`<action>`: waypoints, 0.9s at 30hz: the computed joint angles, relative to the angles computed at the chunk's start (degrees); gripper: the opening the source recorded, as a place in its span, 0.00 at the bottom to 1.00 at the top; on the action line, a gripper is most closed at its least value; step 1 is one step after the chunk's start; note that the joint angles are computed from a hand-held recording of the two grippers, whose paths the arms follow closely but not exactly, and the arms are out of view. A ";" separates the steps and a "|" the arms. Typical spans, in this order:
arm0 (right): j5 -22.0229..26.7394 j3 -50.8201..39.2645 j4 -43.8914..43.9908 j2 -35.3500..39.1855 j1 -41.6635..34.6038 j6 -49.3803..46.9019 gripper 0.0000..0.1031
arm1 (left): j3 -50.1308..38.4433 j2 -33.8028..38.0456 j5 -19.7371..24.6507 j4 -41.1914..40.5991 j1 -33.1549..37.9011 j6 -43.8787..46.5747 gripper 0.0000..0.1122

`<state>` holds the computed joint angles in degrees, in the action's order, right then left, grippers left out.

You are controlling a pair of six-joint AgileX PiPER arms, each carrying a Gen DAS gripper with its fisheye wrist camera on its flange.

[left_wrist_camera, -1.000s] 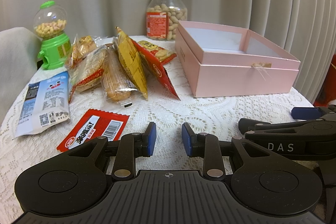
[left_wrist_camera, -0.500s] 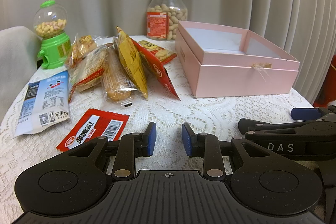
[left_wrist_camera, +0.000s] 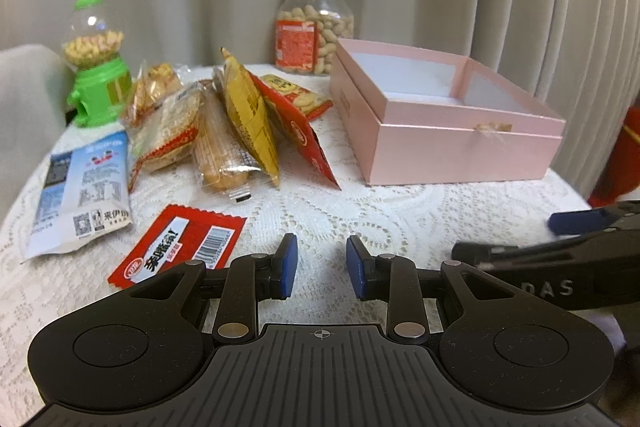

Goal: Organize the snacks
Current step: 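Reach the left tool to the yellow chip bag and grasp it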

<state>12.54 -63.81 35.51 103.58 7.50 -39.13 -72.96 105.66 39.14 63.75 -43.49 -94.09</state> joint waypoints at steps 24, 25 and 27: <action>14.01 -12.79 -19.31 -0.23 4.54 21.17 0.98 | 4.32 -11.80 -10.45 -48.65 24.97 54.14 0.27; 14.63 -13.00 -19.08 -0.01 4.22 21.34 0.98 | 4.65 -11.79 -11.02 -48.30 25.38 53.17 0.26; 14.57 -11.64 -17.10 -0.38 3.33 19.48 0.98 | 4.91 -11.67 -12.36 -52.51 27.09 56.58 0.26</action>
